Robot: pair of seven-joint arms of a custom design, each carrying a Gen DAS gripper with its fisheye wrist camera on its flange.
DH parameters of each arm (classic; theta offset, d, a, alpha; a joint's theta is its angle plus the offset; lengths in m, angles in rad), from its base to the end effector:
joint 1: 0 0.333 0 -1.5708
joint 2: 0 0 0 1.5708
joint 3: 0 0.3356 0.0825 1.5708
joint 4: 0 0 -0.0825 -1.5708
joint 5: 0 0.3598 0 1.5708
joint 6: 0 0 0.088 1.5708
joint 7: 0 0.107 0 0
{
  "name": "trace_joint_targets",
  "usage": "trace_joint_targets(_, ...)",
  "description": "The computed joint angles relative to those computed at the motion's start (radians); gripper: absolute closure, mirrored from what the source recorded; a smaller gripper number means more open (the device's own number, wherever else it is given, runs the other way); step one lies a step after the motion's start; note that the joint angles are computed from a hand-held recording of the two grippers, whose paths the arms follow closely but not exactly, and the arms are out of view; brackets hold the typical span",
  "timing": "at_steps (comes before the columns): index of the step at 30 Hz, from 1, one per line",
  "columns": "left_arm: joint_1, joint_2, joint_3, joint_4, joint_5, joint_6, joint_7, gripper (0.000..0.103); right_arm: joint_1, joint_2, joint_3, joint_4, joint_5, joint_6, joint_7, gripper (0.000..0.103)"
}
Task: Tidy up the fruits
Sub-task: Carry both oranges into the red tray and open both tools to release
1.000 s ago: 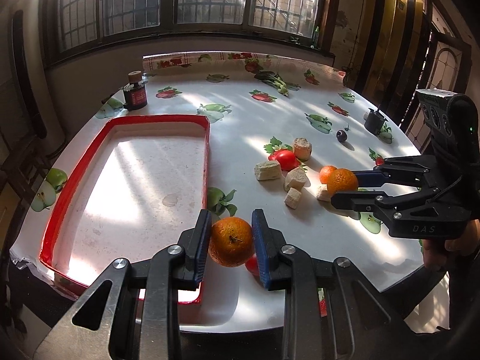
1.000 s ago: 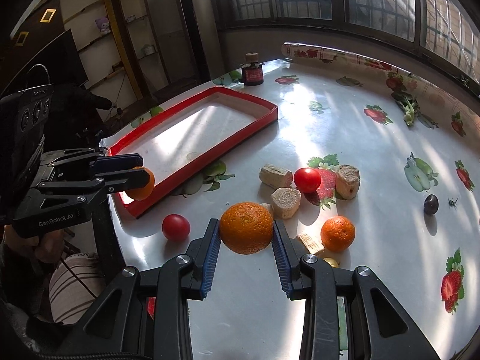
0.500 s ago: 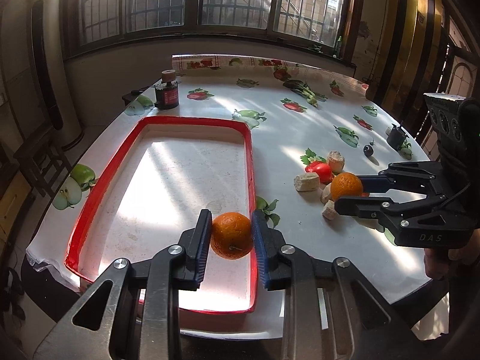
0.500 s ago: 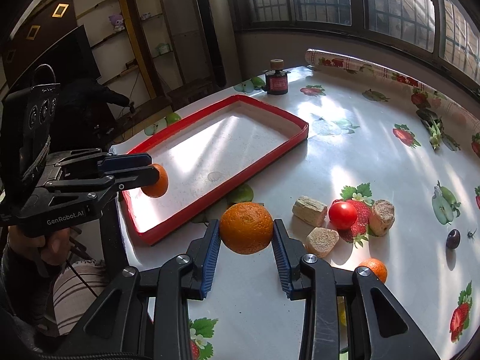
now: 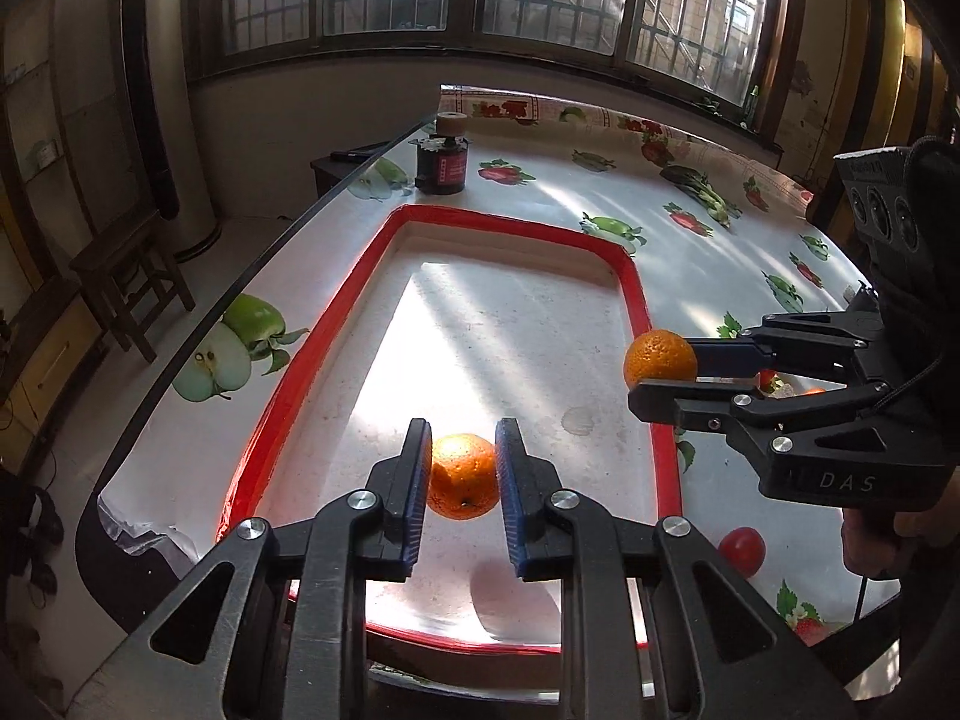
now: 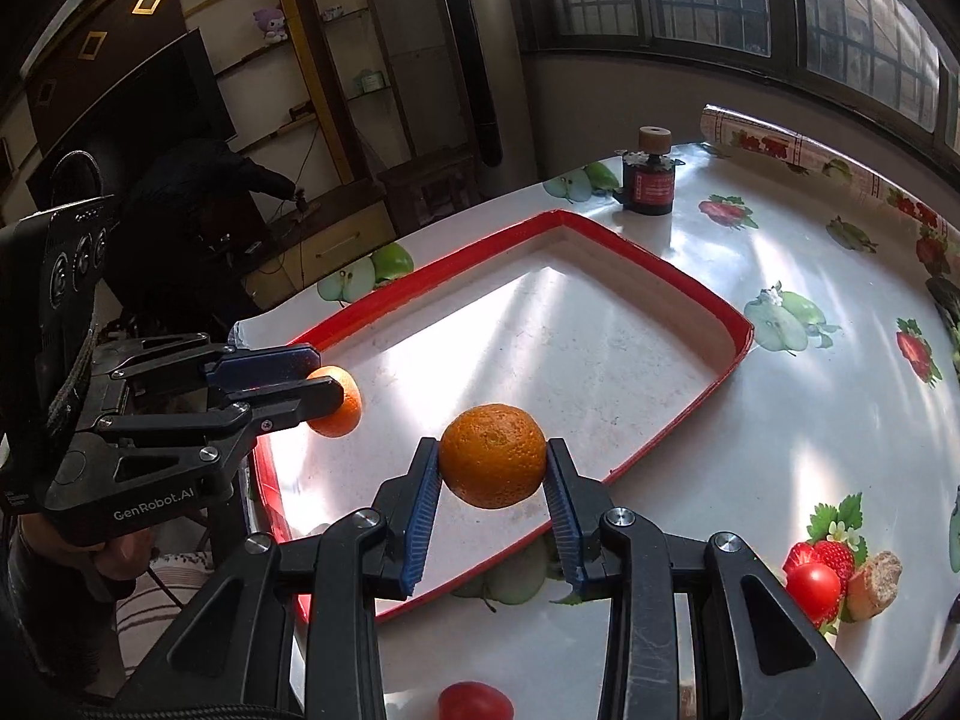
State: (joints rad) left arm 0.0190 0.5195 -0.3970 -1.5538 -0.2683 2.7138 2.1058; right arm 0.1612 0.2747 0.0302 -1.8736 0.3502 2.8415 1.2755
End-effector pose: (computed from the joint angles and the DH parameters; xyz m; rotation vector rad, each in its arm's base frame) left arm 0.6955 -0.2001 0.4684 -1.2730 2.3840 -0.9921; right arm 0.6431 0.1043 0.4775 -1.9078 1.5846 -0.4648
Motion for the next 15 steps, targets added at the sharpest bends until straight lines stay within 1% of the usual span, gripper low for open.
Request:
trace_joint_targets(4,-0.02,0.036,0.028,0.042,0.035,-0.025,-0.033,0.088,0.006,0.082,-0.009,0.099,-0.022,-0.062,0.029,0.068)
trace_joint_targets(7,-0.033,0.059,0.041,0.064,0.063,-0.043,-0.057,0.088,0.012,0.125,-0.021,0.145,-0.046,-0.091,0.052,0.068)
trace_joint_targets(15,-0.026,0.073,0.023,0.073,0.074,-0.061,-0.055,0.087,0.004,0.173,-0.023,0.194,-0.065,-0.132,0.068,0.068)
